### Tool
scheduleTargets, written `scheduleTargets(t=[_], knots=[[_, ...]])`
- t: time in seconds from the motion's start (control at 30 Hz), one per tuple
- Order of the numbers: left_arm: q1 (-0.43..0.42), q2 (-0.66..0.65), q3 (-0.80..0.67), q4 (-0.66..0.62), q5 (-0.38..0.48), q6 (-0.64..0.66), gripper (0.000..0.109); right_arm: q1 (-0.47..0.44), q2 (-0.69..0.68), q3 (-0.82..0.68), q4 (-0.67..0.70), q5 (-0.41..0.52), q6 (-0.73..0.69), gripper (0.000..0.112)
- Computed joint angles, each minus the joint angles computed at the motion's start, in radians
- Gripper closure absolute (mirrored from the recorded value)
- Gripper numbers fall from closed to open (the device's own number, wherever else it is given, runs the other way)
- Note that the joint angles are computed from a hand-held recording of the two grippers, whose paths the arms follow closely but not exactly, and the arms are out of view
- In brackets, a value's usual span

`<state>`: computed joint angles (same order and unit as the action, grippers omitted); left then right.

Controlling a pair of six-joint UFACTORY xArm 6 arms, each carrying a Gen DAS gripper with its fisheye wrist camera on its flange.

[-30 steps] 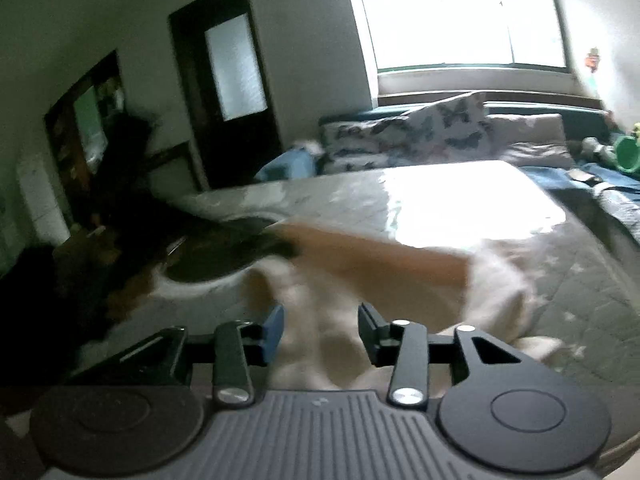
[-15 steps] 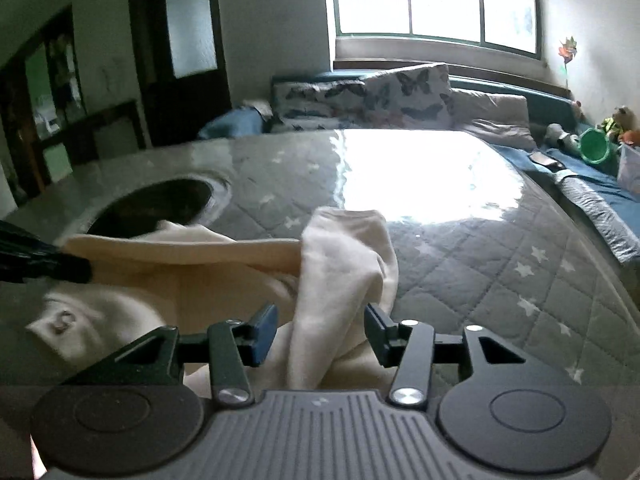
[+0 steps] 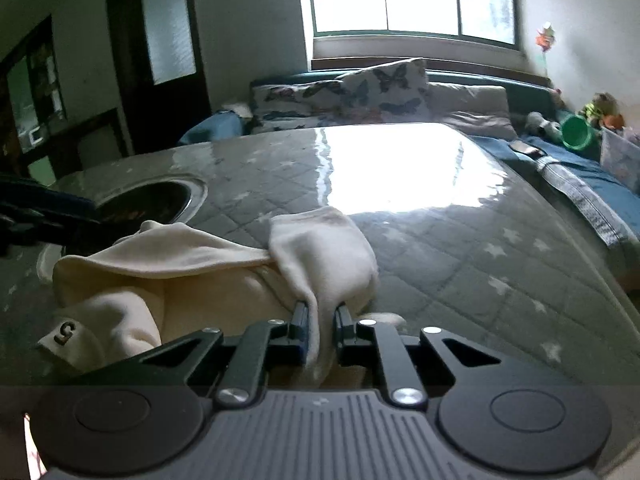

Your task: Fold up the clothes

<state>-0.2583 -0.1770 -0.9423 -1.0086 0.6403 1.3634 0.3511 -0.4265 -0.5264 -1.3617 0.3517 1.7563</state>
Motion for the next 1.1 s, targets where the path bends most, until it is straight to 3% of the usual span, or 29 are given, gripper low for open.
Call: scheduleTargets(t=[0.17, 0.33, 0.4, 0.6, 0.67, 0.7, 0.73, 0.93, 1.1], knots=[[-0.101, 0.107, -0.048, 0.057, -0.085, 0.013, 0.053, -0.011, -0.077, 0.06, 0.068, -0.007, -0.034, 0.1], [-0.155, 0.175, -0.061, 0.093, -0.174, 0.046, 0.054, 0.013, -0.072, 0.041, 0.073, 0.048, -0.098, 0.086], [-0.169, 0.185, -0.054, 0.097, -0.217, 0.073, 0.06, 0.014, -0.058, 0.026, 0.06, 0.056, -0.111, 0.082], [-0.157, 0.213, -0.062, 0.089, -0.225, 0.107, 0.093, -0.021, 0.005, -0.004, 0.102, -0.012, -0.163, 0.082], [-0.145, 0.21, -0.059, 0.063, -0.22, 0.132, 0.1, -0.026, 0.013, -0.005, 0.108, -0.023, -0.166, 0.091], [-0.139, 0.202, -0.055, 0.041, -0.222, 0.151, 0.101, -0.026, 0.013, -0.005, 0.103, -0.027, -0.161, 0.102], [-0.132, 0.196, -0.051, 0.021, -0.227, 0.165, 0.103, -0.027, 0.01, -0.004, 0.096, -0.03, -0.155, 0.103], [-0.055, 0.189, -0.078, -0.063, -0.308, 0.128, 0.109, -0.025, -0.005, -0.034, 0.028, 0.024, -0.114, 0.105], [0.054, 0.217, -0.14, -0.063, -0.38, -0.017, 0.109, -0.027, 0.002, -0.096, -0.068, 0.086, -0.066, 0.105]])
